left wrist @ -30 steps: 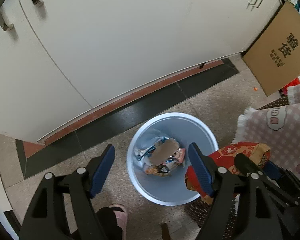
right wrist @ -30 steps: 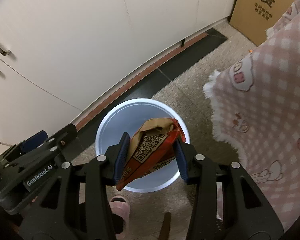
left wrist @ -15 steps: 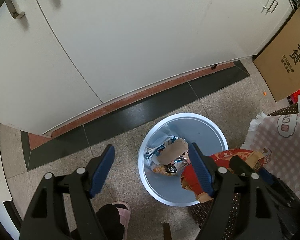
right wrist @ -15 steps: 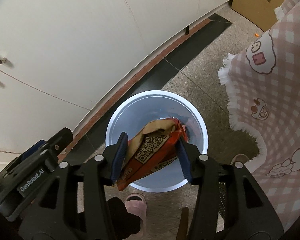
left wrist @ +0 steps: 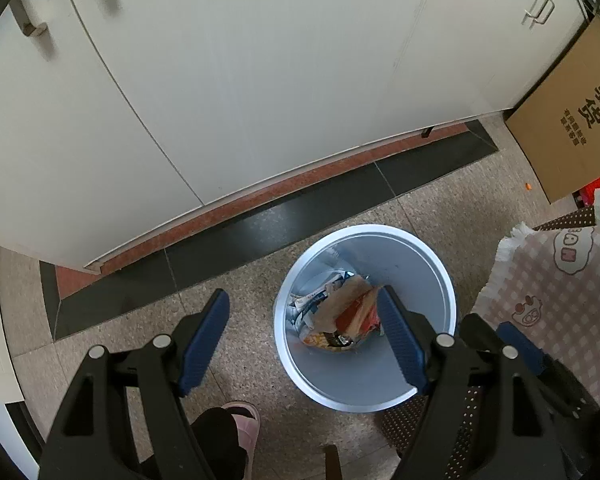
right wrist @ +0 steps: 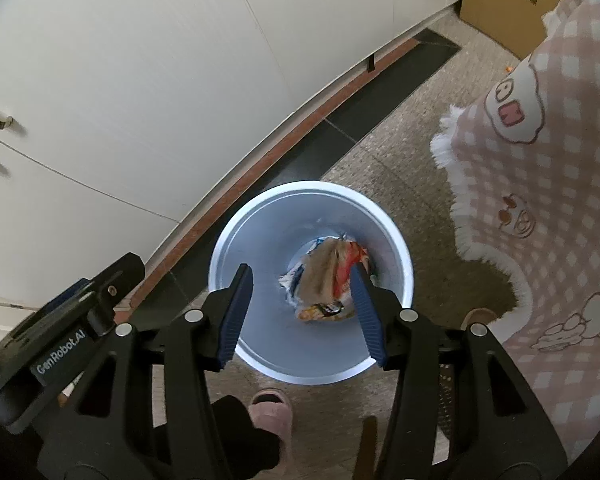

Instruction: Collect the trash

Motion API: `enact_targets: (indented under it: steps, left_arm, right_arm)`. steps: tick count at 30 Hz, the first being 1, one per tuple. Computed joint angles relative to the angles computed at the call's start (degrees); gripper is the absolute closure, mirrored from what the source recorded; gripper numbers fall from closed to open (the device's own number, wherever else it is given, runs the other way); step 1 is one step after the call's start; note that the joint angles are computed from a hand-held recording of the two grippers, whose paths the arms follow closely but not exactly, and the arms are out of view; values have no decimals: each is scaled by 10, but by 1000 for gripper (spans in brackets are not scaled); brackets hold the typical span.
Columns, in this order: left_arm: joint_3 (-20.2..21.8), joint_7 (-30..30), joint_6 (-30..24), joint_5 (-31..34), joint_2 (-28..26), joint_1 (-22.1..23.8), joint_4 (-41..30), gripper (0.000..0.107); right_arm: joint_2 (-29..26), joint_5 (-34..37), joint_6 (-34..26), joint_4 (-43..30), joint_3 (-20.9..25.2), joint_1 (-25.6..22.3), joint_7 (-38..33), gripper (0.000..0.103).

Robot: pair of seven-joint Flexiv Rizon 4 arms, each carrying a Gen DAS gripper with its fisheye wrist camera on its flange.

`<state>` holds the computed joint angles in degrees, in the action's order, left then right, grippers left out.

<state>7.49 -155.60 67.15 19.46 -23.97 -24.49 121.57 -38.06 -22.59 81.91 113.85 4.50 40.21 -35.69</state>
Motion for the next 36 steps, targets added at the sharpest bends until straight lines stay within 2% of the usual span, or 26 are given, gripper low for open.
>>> enact_targets:
  steps: [5,8,10,11,14,17,19,24,27,31,36]
  left_arm:
    - [0,0,-16,10,-2,-8,-12,32]
    - [1,-1,-41,31,3,-20,-24,32]
    - [8,-22,-80,70,14,-44,-40,32]
    - [9,-32,-97,96,22,-56,-47,32]
    - [-15,-28,-117,110,48,-46,-42,32]
    - [-30,-65,-127,139,91,-49,-34,32]
    - [-44,-83,-146,160,119,-53,-33,32]
    - [-92,-115,-221,201,196,-65,-38,32]
    - [-130,-122,-288,227,242,-69,-55,31]
    - [-183,-127,-347,253,301,-68,-74,28]
    - [-259,-120,-399,283,336,-58,-116,26]
  right_arm:
    - [25,-38,-3,26,-49,39,16,49]
    - [47,-75,-5,49,-81,62,32,48]
    - [69,-108,-6,69,-105,79,50,48]
    - [77,-124,-7,76,-114,84,60,47]
    - [115,-179,-9,106,-140,99,94,45]
    - [169,-263,-11,143,-177,120,146,44]
    - [203,-311,-18,161,-185,120,175,42]
    - [302,-398,-29,207,-166,93,237,40]
    - [368,-455,-47,230,-143,69,273,36]
    - [466,-487,-76,264,-96,33,300,30]
    - [590,-465,-134,298,-29,-6,300,27]
